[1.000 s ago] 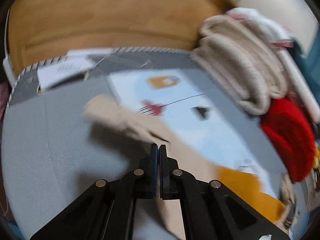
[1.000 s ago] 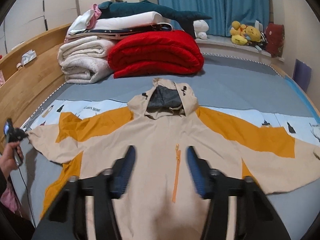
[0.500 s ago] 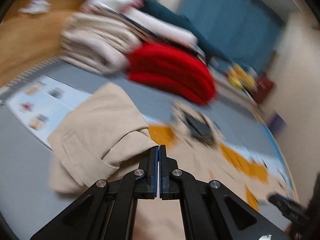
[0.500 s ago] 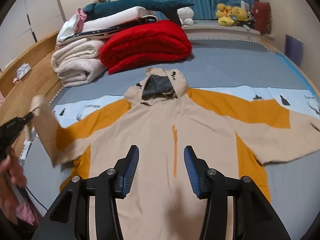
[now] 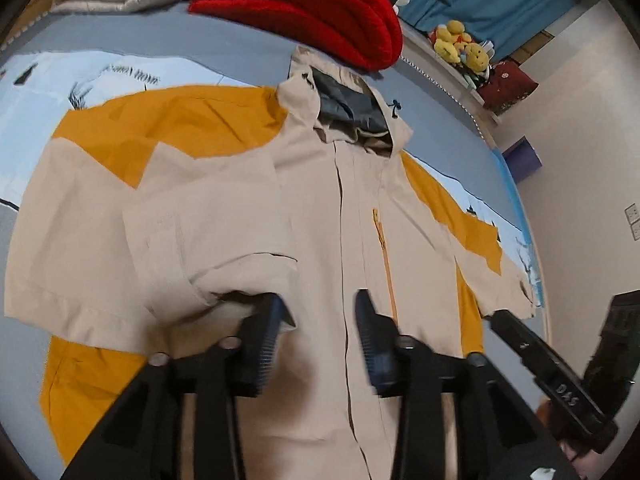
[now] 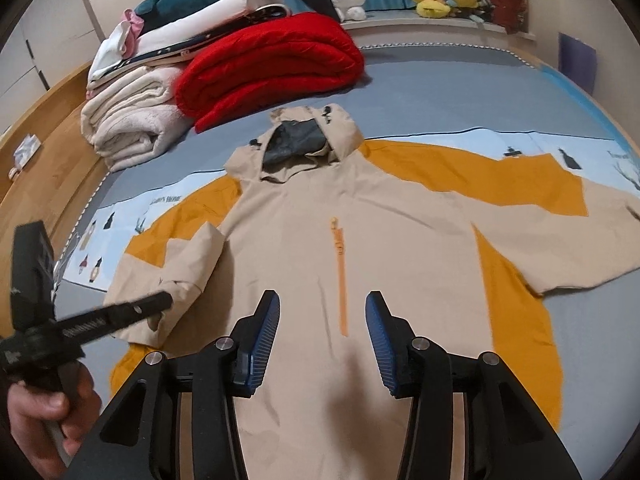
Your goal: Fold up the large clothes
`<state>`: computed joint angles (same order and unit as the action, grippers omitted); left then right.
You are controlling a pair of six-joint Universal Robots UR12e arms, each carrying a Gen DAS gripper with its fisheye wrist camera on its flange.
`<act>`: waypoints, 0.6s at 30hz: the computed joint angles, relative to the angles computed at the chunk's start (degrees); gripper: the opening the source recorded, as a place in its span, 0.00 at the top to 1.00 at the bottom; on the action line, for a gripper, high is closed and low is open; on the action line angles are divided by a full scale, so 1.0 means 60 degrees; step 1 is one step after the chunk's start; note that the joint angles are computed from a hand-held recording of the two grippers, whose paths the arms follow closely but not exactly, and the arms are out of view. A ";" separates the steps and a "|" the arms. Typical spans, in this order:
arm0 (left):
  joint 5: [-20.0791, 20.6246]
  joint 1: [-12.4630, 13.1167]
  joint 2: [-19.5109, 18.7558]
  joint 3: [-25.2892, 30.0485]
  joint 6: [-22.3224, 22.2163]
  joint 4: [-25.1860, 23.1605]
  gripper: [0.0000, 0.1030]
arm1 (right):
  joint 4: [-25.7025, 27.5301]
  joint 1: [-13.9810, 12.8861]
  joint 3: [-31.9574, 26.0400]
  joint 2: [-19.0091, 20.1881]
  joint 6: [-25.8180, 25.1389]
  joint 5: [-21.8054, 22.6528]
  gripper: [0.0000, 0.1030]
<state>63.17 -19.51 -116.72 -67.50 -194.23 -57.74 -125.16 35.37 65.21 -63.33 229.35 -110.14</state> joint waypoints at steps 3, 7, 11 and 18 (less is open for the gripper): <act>-0.0649 0.0119 -0.0326 0.0727 0.1109 -0.2359 0.57 | -0.0200 -0.0035 -0.0081 0.0175 -0.0069 0.0461 0.55; -0.0397 0.0099 -0.0338 0.1126 0.2755 -0.3606 0.57 | -0.0070 -0.0041 -0.0348 0.0446 -0.0277 0.0832 0.55; -0.0599 0.0441 0.0155 0.0385 0.1701 -0.1951 0.57 | 0.0095 0.0001 -0.0642 0.0671 -0.0709 0.0706 0.55; 0.0834 0.0644 -0.0163 0.0541 -0.0044 -0.2276 0.55 | 0.0019 -0.0004 -0.1003 0.0984 -0.1338 0.0966 0.55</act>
<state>68.17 -15.64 -117.70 -64.25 -194.49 -71.39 -125.04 35.35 59.19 -57.42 221.32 -104.34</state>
